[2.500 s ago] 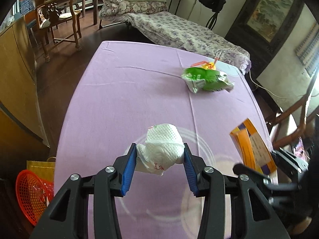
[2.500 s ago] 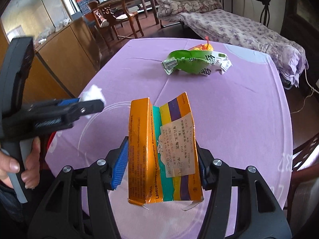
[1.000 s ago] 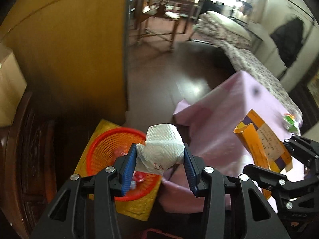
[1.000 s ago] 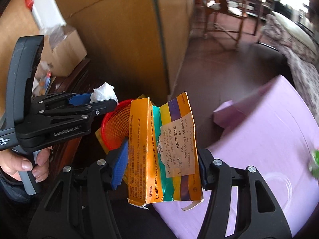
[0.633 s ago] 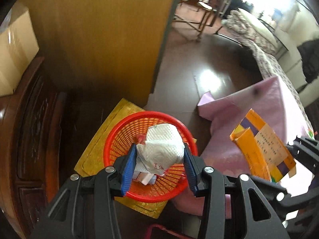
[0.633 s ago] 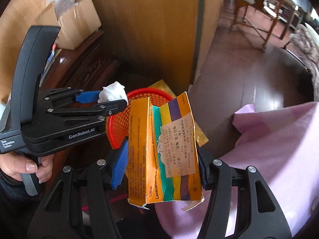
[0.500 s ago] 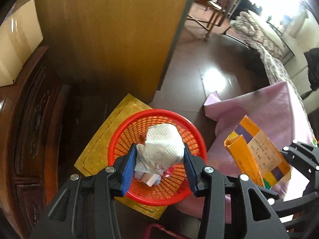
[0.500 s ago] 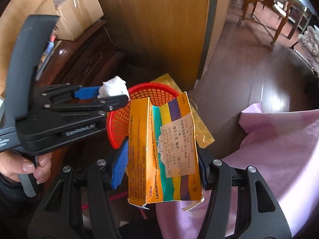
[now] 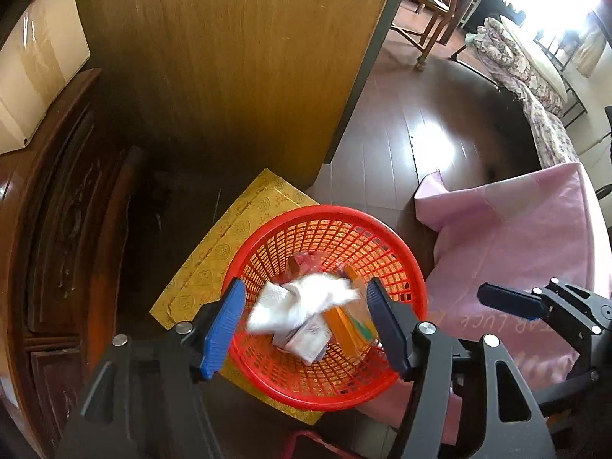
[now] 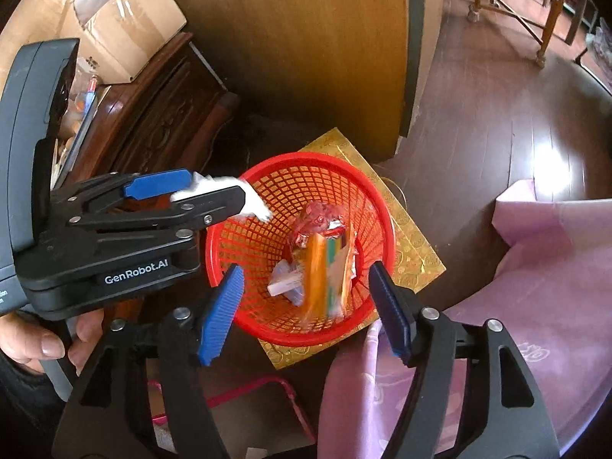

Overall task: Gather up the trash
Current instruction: 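Carry the tissue and orange box to the wastebasket and open both grippers, then move both grippers back over the table toward the green carton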

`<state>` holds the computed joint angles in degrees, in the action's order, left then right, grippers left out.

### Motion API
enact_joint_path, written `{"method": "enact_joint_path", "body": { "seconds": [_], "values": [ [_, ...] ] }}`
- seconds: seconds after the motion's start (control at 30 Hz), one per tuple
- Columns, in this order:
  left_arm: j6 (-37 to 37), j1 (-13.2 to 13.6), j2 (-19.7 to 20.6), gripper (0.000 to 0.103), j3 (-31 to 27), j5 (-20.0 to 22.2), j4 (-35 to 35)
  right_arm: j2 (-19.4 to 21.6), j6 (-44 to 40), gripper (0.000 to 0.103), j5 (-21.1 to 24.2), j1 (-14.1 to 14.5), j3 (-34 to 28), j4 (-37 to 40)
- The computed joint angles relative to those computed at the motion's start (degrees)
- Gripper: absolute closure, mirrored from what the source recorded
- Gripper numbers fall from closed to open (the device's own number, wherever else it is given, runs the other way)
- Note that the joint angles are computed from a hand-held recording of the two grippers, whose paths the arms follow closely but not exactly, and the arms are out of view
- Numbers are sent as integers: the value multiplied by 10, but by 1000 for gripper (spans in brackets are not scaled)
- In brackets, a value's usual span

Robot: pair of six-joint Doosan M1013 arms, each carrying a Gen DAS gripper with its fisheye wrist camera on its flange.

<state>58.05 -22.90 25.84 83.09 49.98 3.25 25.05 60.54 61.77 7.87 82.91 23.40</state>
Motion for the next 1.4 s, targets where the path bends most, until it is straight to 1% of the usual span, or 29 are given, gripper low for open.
{"method": "enact_joint_path", "body": {
  "seconds": [0.13, 0.37, 0.57, 0.63, 0.67, 0.7, 0.77, 0.83, 0.9, 1.0, 1.03, 1.07, 1.13, 1.23, 1.3, 1.4],
  "values": [
    [2, -6, -2, 38, -2, 1, 6, -8, 3, 36, -5, -4, 8, -8],
    [9, -23, -6, 37, -12, 7, 18, -37, 4, 35, -26, -22, 33, -11],
    [16, -45, -11, 36, -29, 12, 32, -78, 3, 35, -55, -49, 63, -6],
    [18, -54, -12, 32, -37, 13, 38, -94, 4, 31, -69, -63, 75, -4],
    [20, -60, -12, 31, -42, 15, 43, -106, 8, 31, -82, -74, 86, -5],
    [23, -66, -12, 31, -48, 16, 45, -111, 11, 30, -87, -80, 91, -5],
    [31, -77, -11, 30, -57, 16, 49, -130, 17, 30, -101, -104, 108, 0],
    [40, -89, -9, 29, -68, 18, 51, -142, 21, 30, -111, -121, 120, 1],
    [51, -104, -3, 25, -83, 19, 53, -159, 28, 28, -129, -144, 137, -2],
    [71, -125, 8, 23, -105, 23, 51, -178, 42, 27, -149, -179, 158, -6],
    [75, -130, 11, 22, -111, 25, 48, -184, 51, 26, -157, -191, 165, -9],
    [82, -137, 17, 21, -120, 28, 43, -187, 56, 24, -161, -198, 169, -11],
    [96, -148, 28, 20, -138, 35, 32, -195, 66, 22, -172, -222, 179, -10],
    [121, -169, 49, 19, -173, 47, 21, -203, 75, 22, -184, -259, 193, -2],
    [136, -182, 62, 17, -194, 54, 19, -205, 78, 21, -190, -277, 198, 3],
    [157, -197, 82, 16, -224, 64, 13, -206, 84, 18, -205, -304, 208, 14]
  ]
}}
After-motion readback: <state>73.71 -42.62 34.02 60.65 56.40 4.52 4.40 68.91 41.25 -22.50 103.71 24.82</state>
